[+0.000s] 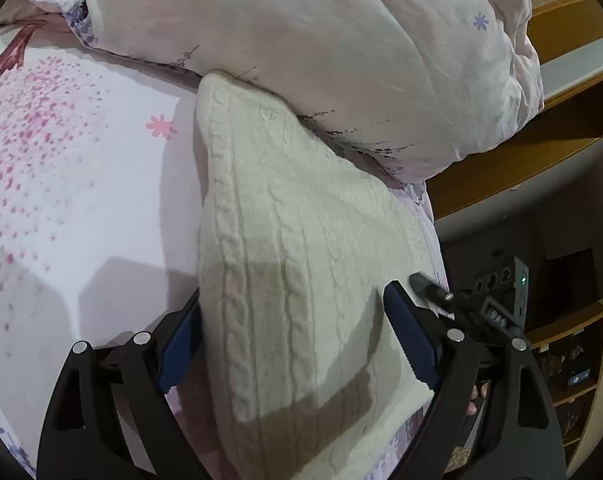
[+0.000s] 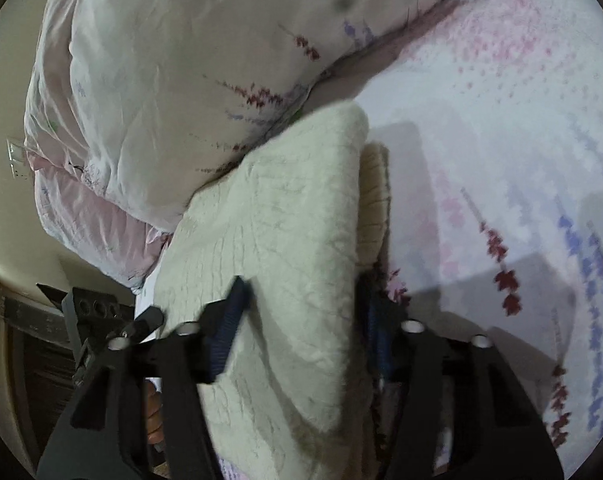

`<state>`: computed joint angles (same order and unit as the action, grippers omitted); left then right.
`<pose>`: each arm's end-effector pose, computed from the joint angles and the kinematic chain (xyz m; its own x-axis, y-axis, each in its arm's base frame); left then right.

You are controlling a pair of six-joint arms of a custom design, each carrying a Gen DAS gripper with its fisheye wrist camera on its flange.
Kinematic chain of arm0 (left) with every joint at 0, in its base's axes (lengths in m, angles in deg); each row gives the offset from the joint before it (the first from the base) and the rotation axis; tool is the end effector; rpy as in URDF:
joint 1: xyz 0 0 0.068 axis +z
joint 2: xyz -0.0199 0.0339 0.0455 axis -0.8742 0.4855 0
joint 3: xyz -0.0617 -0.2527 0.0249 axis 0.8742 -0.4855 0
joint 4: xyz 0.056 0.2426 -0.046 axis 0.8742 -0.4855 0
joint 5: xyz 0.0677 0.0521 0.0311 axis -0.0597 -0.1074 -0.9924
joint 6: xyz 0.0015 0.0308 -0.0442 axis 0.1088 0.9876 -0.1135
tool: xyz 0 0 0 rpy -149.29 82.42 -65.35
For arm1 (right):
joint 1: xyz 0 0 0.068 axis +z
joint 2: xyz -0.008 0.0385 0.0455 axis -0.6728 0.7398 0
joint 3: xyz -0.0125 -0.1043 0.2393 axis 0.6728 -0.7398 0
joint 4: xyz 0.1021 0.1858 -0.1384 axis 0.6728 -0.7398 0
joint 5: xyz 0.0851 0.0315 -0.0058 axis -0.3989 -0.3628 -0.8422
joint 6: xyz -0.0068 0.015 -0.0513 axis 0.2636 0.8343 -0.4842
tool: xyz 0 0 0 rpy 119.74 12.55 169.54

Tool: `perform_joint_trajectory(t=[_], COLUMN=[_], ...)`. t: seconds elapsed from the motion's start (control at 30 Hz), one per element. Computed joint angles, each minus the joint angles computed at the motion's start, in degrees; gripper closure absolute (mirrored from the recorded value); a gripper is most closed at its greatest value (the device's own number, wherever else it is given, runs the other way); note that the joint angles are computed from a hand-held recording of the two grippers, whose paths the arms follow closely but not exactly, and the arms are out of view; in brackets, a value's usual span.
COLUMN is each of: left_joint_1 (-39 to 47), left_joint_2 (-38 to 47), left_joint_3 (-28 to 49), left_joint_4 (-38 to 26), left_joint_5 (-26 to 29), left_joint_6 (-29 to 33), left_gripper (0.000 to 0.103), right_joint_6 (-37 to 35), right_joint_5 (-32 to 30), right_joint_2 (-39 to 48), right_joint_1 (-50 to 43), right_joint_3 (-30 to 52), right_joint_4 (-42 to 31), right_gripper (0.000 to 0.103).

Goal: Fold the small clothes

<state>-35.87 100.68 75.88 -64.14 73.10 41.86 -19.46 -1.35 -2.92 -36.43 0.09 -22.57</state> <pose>0.2641 0.0933 0.1172 -0.9334 -0.0316 -0.3575 0.2399 0.6859 -0.6870 0.1980 0.0367 0.1374 -0.8392 0.4926 -0.2305 0.2269 0.7023 0.6748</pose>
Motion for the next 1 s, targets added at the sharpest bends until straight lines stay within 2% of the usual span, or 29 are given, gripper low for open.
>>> perform_joint_trajectory(t=[0.1,0.17,0.2,0.27,0.43,0.53,0.63,0.73,0.8,0.87,0.93,1.0], left_joint_1=[-0.1,0.1,0.5,2.6,9.2,15.5,21.2,24.9,25.6,25.4,24.2,24.8], left_joint_2=[-0.3,-0.6,-0.6,0.5,-1.3,0.3,2.4,4.9,7.9,11.3,14.6,17.5], left_joint_3=[-0.9,-1.3,-1.2,1.0,4.0,9.1,14.7,19.6,23.3,25.2,26.1,27.7], left_joint_4=[1.1,1.3,0.7,-5.1,-17.5,-26.7,-32.1,-33.1,-32.6,-27.9,-24.4,-24.8], left_joint_5=[-0.1,0.5,0.8,2.4,2.2,0.3,-2.1,-3.8,-4.6,-5.1,-7.0,-6.5], left_joint_6=[-0.6,-0.4,0.4,5.7,20.3,29.8,35.4,36.6,34.7,28.9,23.9,23.0], left_gripper=[0.031,0.044,0.054,0.063,0.065,0.065,0.065,0.064,0.063,0.061,0.055,0.049], right_joint_6=[1.6,2.6,3.5,5.1,9.0,11.8,12.7,12.1,12.1,12.3,13.2,15.8], right_joint_5=[-1.8,-1.8,-1.6,-0.4,7.6,11.8,16.1,19.1,21.9,23.7,24.7,22.2], right_joint_2=[0.7,-1.5,-3.6,-7.0,-13.1,-10.8,-4.3,4.1,10.7,17.1,23.2,24.8], right_joint_1=[0.6,1.3,2.0,4.2,15.7,23.3,30.3,35.5,38.3,39.5,39.7,38.4], right_joint_3=[-1.7,-2.8,-3.3,-3.6,-1.1,0.8,4.1,7.5,10.6,14.2,18.5,17.4], right_joint_4=[3.9,4.8,4.6,4.3,1.5,4.3,8.2,12.2,14.5,14.5,11.3,14.1], right_gripper=[0.073,0.075,0.076,0.077,0.077,0.078,0.078,0.078,0.078,0.078,0.073,0.062])
